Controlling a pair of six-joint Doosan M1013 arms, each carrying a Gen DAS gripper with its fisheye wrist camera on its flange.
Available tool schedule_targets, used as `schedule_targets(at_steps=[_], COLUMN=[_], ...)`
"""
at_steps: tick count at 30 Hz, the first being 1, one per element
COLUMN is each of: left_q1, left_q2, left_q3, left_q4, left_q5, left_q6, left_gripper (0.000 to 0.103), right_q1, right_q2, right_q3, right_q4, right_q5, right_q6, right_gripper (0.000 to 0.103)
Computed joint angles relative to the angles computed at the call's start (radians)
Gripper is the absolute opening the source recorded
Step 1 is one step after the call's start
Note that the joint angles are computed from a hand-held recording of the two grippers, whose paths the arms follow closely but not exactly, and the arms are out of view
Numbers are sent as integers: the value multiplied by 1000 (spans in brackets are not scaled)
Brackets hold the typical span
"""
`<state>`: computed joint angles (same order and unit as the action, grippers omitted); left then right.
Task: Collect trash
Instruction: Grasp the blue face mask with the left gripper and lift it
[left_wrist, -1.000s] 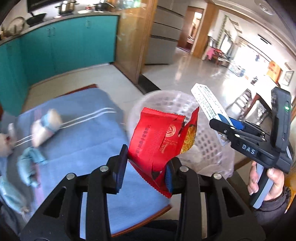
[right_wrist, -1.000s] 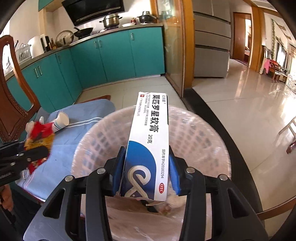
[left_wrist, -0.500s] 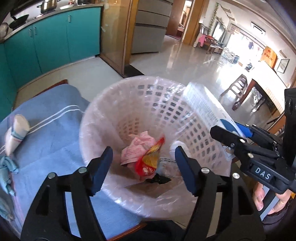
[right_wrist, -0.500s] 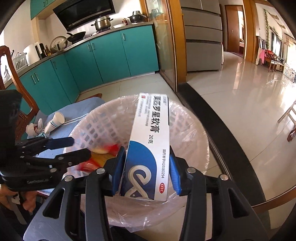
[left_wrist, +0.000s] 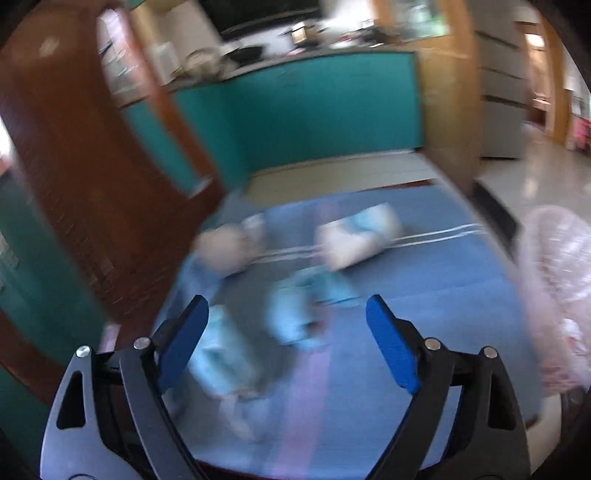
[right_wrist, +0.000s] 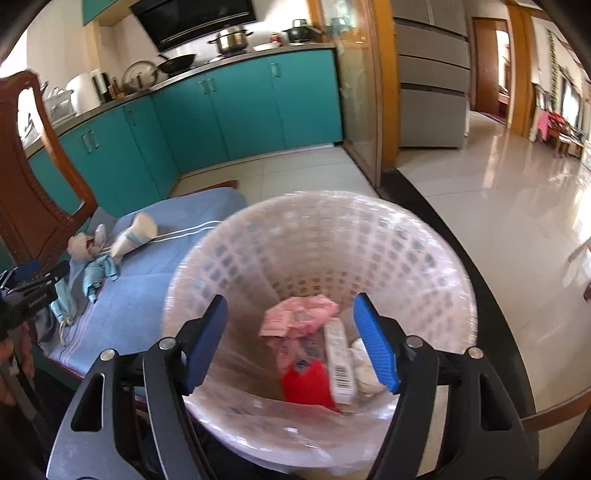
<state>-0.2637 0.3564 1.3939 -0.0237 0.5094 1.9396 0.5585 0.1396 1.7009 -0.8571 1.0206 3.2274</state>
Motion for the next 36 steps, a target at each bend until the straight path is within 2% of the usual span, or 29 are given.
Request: schedule_targets(at_steps=[4, 7, 13, 15, 17, 19, 21, 27, 31, 36], left_q1=[35, 49, 84, 88, 91, 98, 108, 132, 153, 163], left_q2=[51, 75, 109, 116, 124, 125, 116, 63, 37, 16], left_q3=[-57, -72, -110, -116, -126, -126, -116, -51, -26, -5], left_q4=[-13, -2, -131, -143, -119, -123, -157, -248, -327, -356], left_q5=[99, 143, 235, 250, 279, 283, 278, 233, 246, 239], left_q6=[-7, -10, 87, 83, 46, 26, 48, 165, 236, 275], left_gripper=[90, 90, 87, 69, 40, 26, 19, 17, 17, 17], right_q1=[-3, 1, 3, 2, 1, -2, -7, -35, -64, -80], right_q2=[47, 77, 133, 152, 165, 180, 198, 269, 345, 473], right_q3=[-67, -110, -194, -222, -243, -264, -286, -363, -448, -636], right_q4=[22, 36, 81, 95, 107, 122, 146, 234, 321, 456], right_q5=[-25, -34, -38, -41, -46, -52, -66, -135, -222, -176], right_q6=[-86, -146, -265, -301, -328, -354, -381, -466, -549, -717], right_gripper=[70, 70, 72, 72, 72, 72, 72, 72, 72, 72])
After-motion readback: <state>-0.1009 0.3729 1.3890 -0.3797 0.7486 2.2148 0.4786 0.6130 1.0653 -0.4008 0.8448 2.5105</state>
